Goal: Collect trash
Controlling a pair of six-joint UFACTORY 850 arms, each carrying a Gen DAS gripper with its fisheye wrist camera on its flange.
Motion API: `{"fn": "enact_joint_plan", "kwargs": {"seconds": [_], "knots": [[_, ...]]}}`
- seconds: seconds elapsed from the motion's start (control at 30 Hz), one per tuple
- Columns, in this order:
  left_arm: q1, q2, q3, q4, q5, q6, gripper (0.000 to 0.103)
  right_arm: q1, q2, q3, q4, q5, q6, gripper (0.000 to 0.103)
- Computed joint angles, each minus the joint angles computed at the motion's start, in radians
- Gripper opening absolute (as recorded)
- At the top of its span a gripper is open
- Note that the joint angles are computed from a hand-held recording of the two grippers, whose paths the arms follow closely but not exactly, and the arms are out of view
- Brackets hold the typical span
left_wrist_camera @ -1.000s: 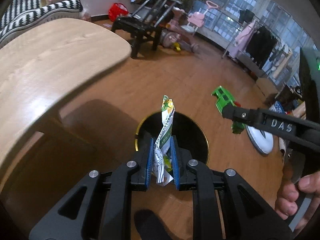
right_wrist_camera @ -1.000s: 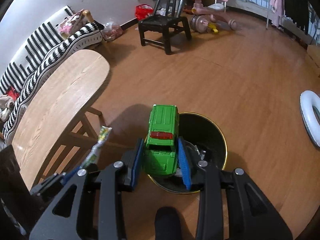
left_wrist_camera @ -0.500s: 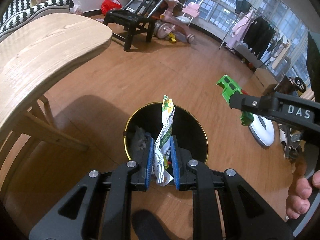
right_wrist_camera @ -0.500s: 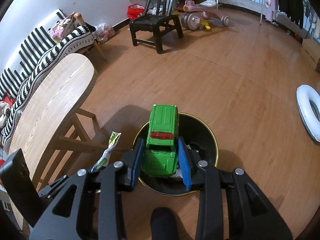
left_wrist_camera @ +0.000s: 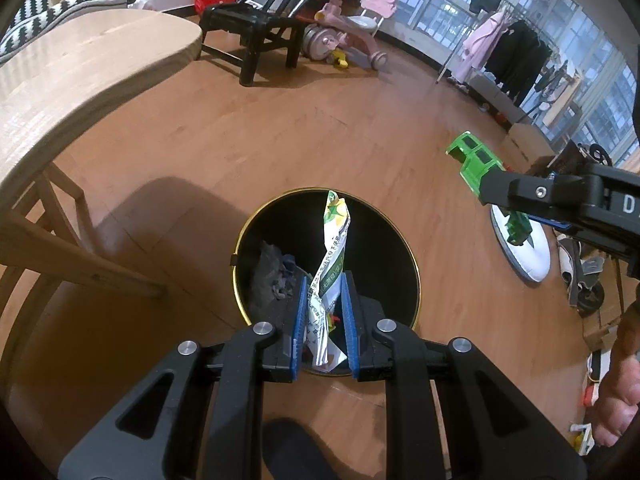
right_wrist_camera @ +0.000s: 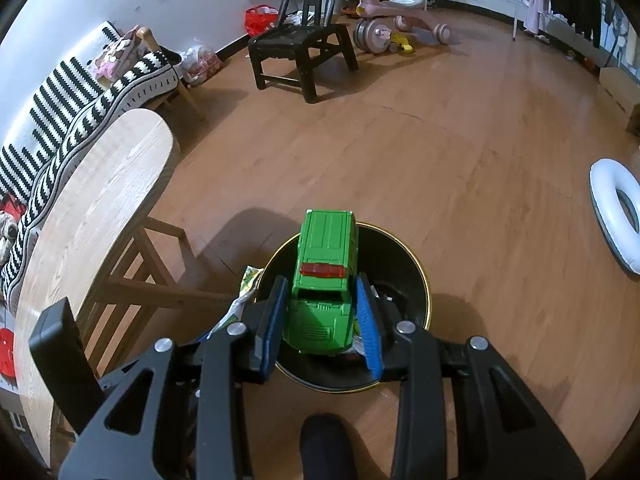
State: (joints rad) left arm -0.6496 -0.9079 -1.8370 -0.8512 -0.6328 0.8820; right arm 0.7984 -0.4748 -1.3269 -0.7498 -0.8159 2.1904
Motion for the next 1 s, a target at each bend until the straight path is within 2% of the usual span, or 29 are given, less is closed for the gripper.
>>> {"fn": "enact_joint_plan", "kwargs": {"seconds": [0.2,0.33,0.37,0.4,0.47,0.53,0.6,0.7,0.8,0.93,1.0], "knots": [[-0.004,-0.033,-0.037,0.015,-0.03,-0.009,0.017,-0.003,-0.001,0.004,0.008,-0.002,0.014,0.035],[-0.007,-0.053,-0.06,0.039,-0.035,-0.031,0.023,-0.001,0.0,0.006,0.002,-0.009,0.033,0.05],[-0.007,-0.056,-0.063,0.041,-0.033,-0.038,0.034,0.0,0.0,0.004,-0.001,-0.011,0.035,0.051],[-0.006,-0.056,-0.062,0.041,-0.028,-0.044,0.05,0.002,-0.001,0.003,-0.003,-0.012,0.037,0.054],[-0.006,-0.05,-0.055,0.029,-0.011,-0.042,0.064,0.004,-0.002,0.0,-0.006,-0.014,0.038,0.059],[-0.001,-0.037,-0.042,0.016,-0.004,-0.032,0.07,0.006,-0.005,-0.01,-0.013,-0.018,0.04,0.068],[0.009,-0.012,-0.017,-0.008,0.008,-0.005,0.081,0.01,-0.012,-0.031,-0.022,-0.033,0.032,0.076],[0.03,0.044,0.037,-0.001,0.061,0.007,0.089,0.018,-0.037,-0.096,-0.047,-0.078,0.003,0.087],[0.068,0.112,0.097,0.029,0.146,-0.021,0.092,0.033,-0.081,-0.197,-0.094,-0.137,-0.035,0.091],[0.138,0.197,0.166,0.073,0.249,-0.089,0.094,0.044,-0.132,-0.312,-0.167,-0.124,-0.062,0.093],[0.184,0.24,0.199,0.155,0.295,-0.156,0.094,0.049,-0.184,-0.41,-0.178,-0.119,-0.116,0.093]]}}
